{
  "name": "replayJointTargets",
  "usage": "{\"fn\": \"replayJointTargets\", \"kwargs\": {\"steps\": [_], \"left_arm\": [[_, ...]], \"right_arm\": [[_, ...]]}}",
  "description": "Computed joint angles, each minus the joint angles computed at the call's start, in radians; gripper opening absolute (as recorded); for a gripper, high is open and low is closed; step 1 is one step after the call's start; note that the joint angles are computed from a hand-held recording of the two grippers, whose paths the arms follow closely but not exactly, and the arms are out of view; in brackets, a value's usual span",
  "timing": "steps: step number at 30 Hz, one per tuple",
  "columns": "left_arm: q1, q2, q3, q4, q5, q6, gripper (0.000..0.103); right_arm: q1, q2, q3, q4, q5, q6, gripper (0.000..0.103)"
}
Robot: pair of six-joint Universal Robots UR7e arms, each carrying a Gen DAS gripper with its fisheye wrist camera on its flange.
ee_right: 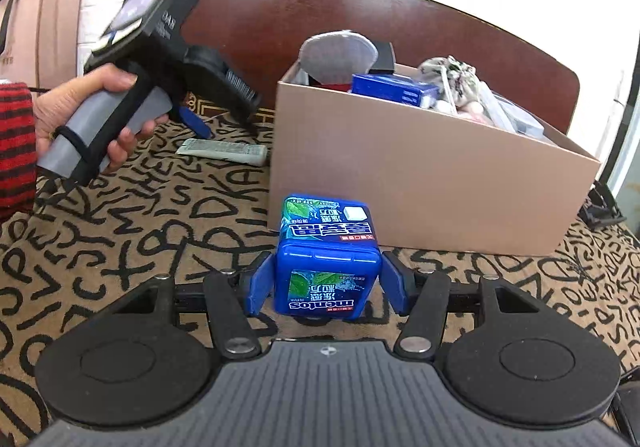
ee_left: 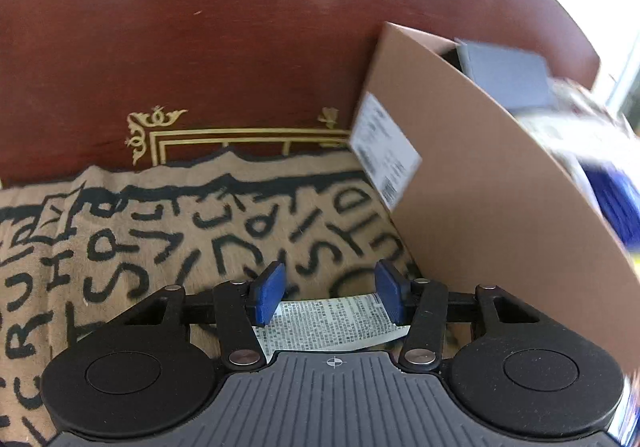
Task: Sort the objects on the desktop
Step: 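Grasp the white hand-cream tube with the left gripper and lift it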
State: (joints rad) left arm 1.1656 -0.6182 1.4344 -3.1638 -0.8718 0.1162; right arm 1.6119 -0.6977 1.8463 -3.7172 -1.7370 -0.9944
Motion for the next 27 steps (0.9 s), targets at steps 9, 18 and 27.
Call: {"fn": "replayJointTargets", "kwargs": {"steps": [9, 18, 27], "left_arm": [[-0.052, -0.065, 0.197, -0.093, 0.008, 0.117, 0.068], [-0.100, -0.097, 0.296, -0.125, 0.062, 0.059, 0.065], [-0.172, -0.159, 0.423, -0.063, 0.152, -0.149, 0.075]], "right_arm": [[-0.005, 0.005, -0.033, 0.066, -0.037, 0.088, 0.061], [-0.008, -0.006, -0.021, 0.070, -0.035, 0.098, 0.061], [-0.016, -0.024, 0.020, 0.011, 0.013, 0.043, 0.062]]}}
